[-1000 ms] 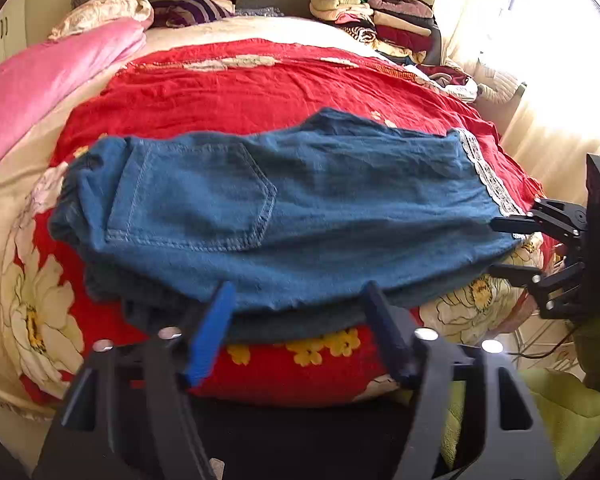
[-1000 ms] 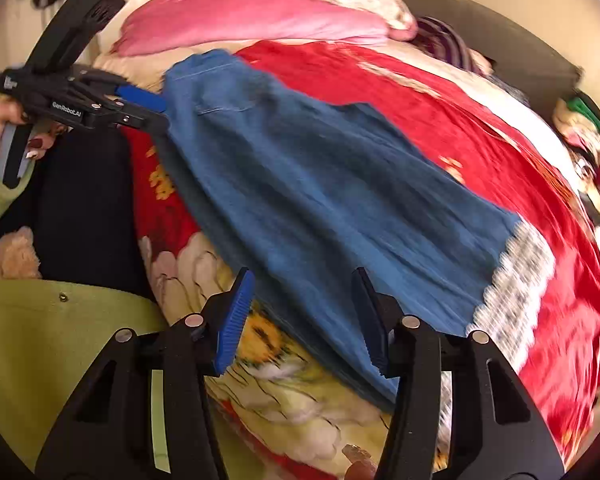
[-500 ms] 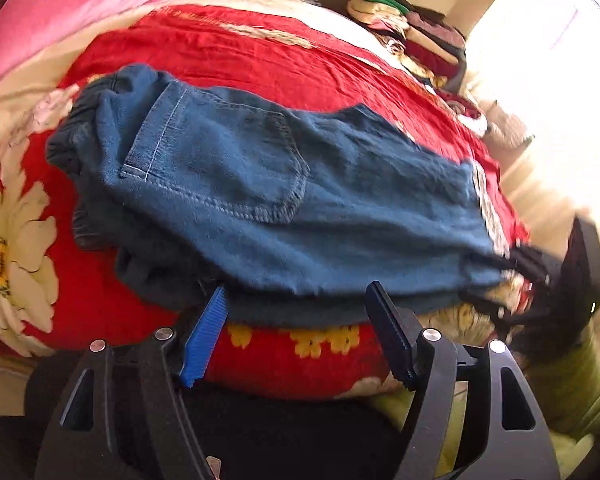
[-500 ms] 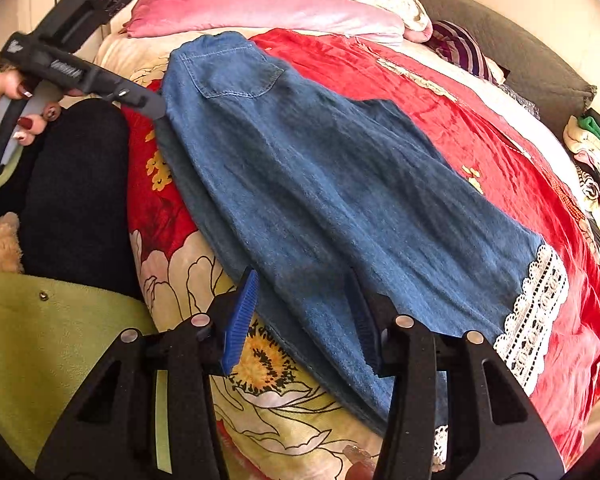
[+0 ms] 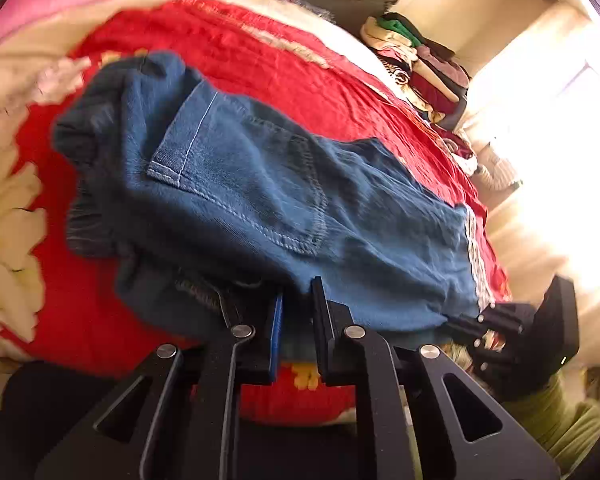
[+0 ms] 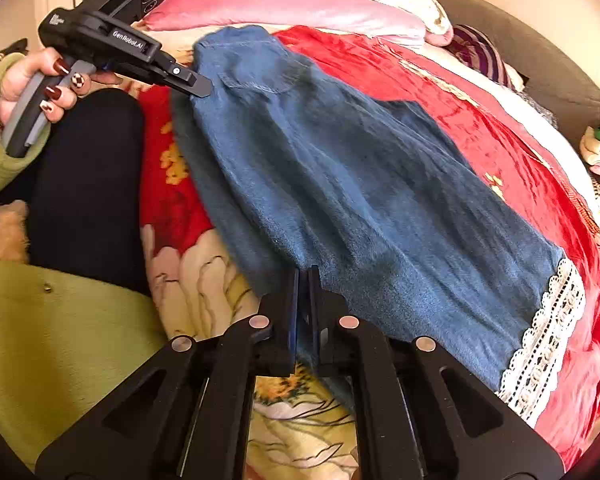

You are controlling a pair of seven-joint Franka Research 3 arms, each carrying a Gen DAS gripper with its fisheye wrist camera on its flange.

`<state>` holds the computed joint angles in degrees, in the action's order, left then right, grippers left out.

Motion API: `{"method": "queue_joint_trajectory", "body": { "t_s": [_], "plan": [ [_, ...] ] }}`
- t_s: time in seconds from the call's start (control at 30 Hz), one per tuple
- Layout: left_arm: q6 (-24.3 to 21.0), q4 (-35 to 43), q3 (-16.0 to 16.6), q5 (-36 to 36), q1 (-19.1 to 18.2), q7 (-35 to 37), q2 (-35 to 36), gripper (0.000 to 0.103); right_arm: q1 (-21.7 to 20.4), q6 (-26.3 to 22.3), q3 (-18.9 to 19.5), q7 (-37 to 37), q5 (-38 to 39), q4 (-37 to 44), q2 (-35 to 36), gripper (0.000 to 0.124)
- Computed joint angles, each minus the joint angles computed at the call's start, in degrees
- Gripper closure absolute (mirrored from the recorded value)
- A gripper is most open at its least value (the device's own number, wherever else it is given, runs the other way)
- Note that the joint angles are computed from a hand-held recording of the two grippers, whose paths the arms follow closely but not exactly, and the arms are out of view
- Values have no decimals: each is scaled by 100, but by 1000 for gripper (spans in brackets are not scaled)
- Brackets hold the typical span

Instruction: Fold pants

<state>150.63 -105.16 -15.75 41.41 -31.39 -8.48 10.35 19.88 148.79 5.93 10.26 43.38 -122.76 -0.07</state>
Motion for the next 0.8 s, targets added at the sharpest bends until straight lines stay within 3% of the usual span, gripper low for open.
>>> {"method": "queue_joint_trajectory", "body": {
  "t_s": [0.1,0.23,0.3,0.37,0.47,0.57,0.7,0.8],
  "plan": [
    [-263,-62,-89,-17,-64,195,-161,91,-5,-95,-28,-325,190,-152,-185,123],
    [-369,-91,-193,-697,59,594,-99,88,20,13,-23,-115,-61,-189,-102,122],
    [-372,-90,-195,-793,52,705,-104,77,9,-88,-34,-32,-118,-184,-126,118],
    [-520,-17,-211,-762,-2,821,-148,51,-56,-458,-116,-102,94,-104,-208,107],
    [-980,197,-218,-331,-153,839,-239,43,-148,-534,-240,-277,591,-79,-347,95],
    [-1431,641,-234,124,-244,1014,-180,33,-246,-314,-317,-151,983,71,-299,87],
    [-1954,1559,-153,347,-298,1734,310,33,-370,387,-301,733,959,480,86,79],
    [-1988,2255,-2,236,-298,2354,806,33,-544,583,-322,1520,910,917,437,76]
  ]
}}
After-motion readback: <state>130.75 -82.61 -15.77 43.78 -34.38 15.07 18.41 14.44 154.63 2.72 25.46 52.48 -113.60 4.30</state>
